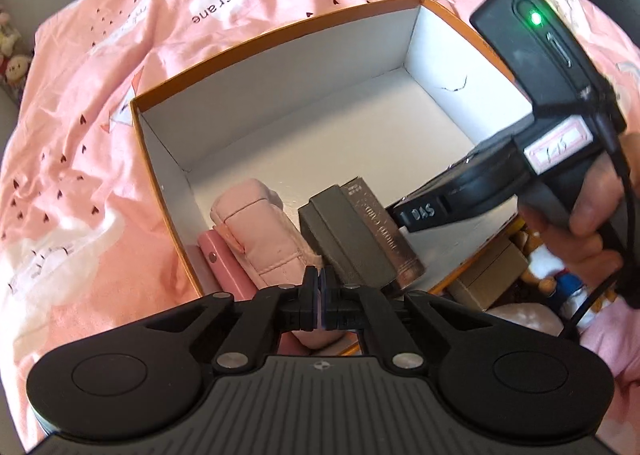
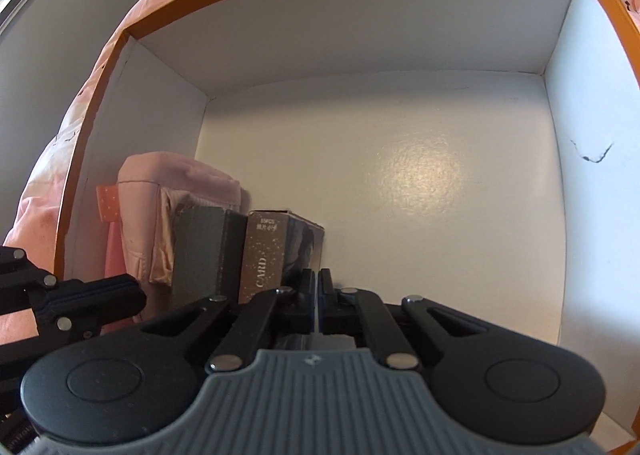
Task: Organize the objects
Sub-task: 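Open the right tool and lift both tools out of the orange box, then grasp the white black-hatted plush with the left tool beside the orange box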
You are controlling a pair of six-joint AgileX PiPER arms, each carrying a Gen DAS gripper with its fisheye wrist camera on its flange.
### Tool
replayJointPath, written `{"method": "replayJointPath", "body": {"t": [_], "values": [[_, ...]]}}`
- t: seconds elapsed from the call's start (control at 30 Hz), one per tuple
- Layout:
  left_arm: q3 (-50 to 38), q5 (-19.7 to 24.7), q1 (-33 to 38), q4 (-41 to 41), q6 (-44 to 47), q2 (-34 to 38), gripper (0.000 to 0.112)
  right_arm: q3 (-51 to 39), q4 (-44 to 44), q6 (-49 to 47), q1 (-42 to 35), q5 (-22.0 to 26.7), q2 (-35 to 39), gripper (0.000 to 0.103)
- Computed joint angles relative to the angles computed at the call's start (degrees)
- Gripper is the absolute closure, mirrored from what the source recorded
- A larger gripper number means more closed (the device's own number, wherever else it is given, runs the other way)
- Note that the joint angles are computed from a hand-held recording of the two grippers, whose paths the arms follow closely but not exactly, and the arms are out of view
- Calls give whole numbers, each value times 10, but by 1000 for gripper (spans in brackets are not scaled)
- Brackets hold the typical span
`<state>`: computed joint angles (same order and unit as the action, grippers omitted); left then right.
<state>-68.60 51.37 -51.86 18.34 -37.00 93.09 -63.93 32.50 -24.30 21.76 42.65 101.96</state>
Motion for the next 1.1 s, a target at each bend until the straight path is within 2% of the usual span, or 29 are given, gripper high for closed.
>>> {"method": "replayJointPath", "body": {"t": [0.2, 0.33, 0.5, 0.67, 0.73, 0.83, 0.97, 1.1], "values": [[15, -11, 8, -13, -8, -18, 105, -2, 13, -19, -16, 24, 6, 102], [32, -23, 2, -6, -36, -40, 101, 17, -12, -13, -9, -5, -16, 99], [52, -34, -19, 28, -114, -67, 96, 41, -46, -2, -3, -30, -52, 94], [68, -34, -57, 70, -201, -105, 90, 91, -44, -18, -17, -52, -133, 92], [71, -30, -81, 91, -237, -119, 87, 120, -25, -35, -25, -57, -183, 83], [71, -24, -119, 115, -264, -130, 83, 171, 5, -74, -48, -64, -266, 77], [64, -10, -180, 144, -259, -126, 82, 225, 46, -127, -112, -23, -372, 70], [45, 6, -232, 148, -215, -100, 81, 266, 54, -145, -174, 16, -438, 65]]}}
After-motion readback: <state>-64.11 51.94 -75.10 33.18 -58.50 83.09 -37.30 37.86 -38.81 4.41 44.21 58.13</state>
